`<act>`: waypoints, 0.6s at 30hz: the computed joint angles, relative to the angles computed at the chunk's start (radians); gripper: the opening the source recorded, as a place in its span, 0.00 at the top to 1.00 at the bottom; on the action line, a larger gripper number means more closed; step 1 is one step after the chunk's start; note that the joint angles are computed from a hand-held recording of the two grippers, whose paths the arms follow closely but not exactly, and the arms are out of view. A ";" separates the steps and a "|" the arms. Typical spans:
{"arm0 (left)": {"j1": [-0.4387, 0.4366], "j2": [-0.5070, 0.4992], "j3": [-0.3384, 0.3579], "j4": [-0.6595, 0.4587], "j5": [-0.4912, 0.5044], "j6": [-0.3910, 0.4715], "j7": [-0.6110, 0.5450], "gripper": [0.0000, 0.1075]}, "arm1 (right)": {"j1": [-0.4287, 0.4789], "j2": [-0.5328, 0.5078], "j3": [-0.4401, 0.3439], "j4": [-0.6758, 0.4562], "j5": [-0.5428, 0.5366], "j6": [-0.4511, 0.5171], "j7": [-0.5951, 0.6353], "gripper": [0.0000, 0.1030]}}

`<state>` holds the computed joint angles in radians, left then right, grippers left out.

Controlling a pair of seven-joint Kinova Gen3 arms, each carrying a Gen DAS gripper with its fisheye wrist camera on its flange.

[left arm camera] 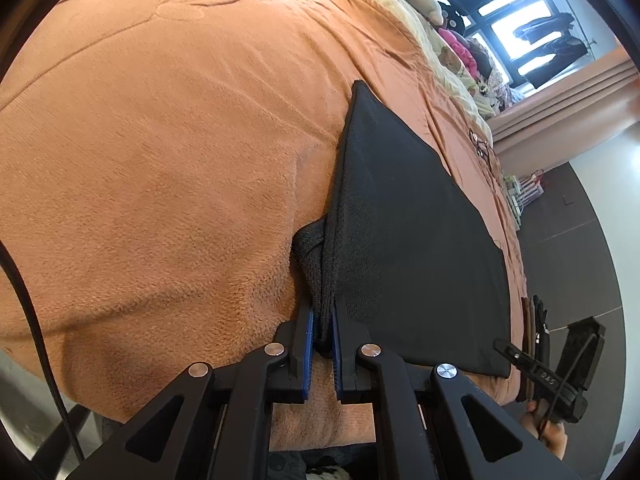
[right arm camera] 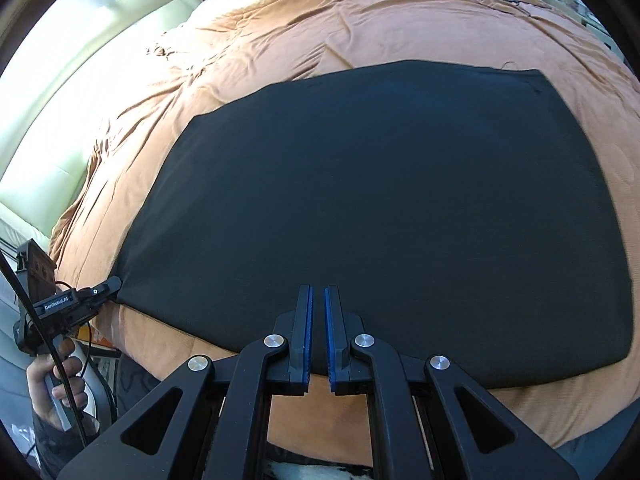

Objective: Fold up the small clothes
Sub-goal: 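Lift the side edge with both tools to fold it across the shirt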

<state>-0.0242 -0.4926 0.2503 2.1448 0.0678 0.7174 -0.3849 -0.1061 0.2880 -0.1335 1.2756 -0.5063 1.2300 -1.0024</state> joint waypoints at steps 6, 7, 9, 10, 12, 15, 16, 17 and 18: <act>0.046 -0.009 -0.053 0.039 0.055 -0.077 -0.045 0.72 | -0.035 -0.014 -0.009 0.047 0.016 -0.066 -0.018 0.97; 0.047 -0.010 -0.054 0.040 0.059 -0.081 -0.049 0.70 | -0.037 -0.013 -0.011 0.049 0.014 -0.066 -0.019 0.97; 0.044 -0.006 -0.053 0.039 0.062 -0.085 -0.058 0.68 | -0.040 -0.008 -0.011 0.047 0.014 -0.064 -0.023 0.97; 0.042 -0.001 -0.052 0.037 0.063 -0.086 -0.060 0.68 | -0.042 -0.006 -0.012 0.048 0.014 -0.065 -0.024 0.97; 0.035 0.007 -0.048 0.035 0.064 -0.088 -0.060 0.68 | -0.046 -0.003 -0.012 0.047 0.018 -0.065 -0.029 0.97; 0.012 0.010 -0.021 0.024 0.049 -0.073 -0.041 0.68 | -0.049 -0.010 -0.015 0.071 0.022 -0.076 -0.017 0.97; 0.008 0.011 -0.012 0.019 0.043 -0.065 -0.035 0.69 | -0.051 -0.012 -0.015 0.079 0.027 -0.077 -0.012 0.97; 0.002 0.010 -0.004 0.014 0.037 -0.054 -0.026 0.70 | -0.051 -0.014 -0.016 0.088 0.029 -0.079 -0.006 0.97; -0.007 0.011 0.009 0.007 0.027 -0.039 -0.015 0.76 | -0.051 -0.016 -0.016 0.096 0.031 -0.080 0.002 0.97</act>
<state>-0.0313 -0.4820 0.2590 2.1513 0.0946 0.6782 -0.3998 -0.1574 0.2720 -0.1496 1.3715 -0.4753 1.1504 -0.9999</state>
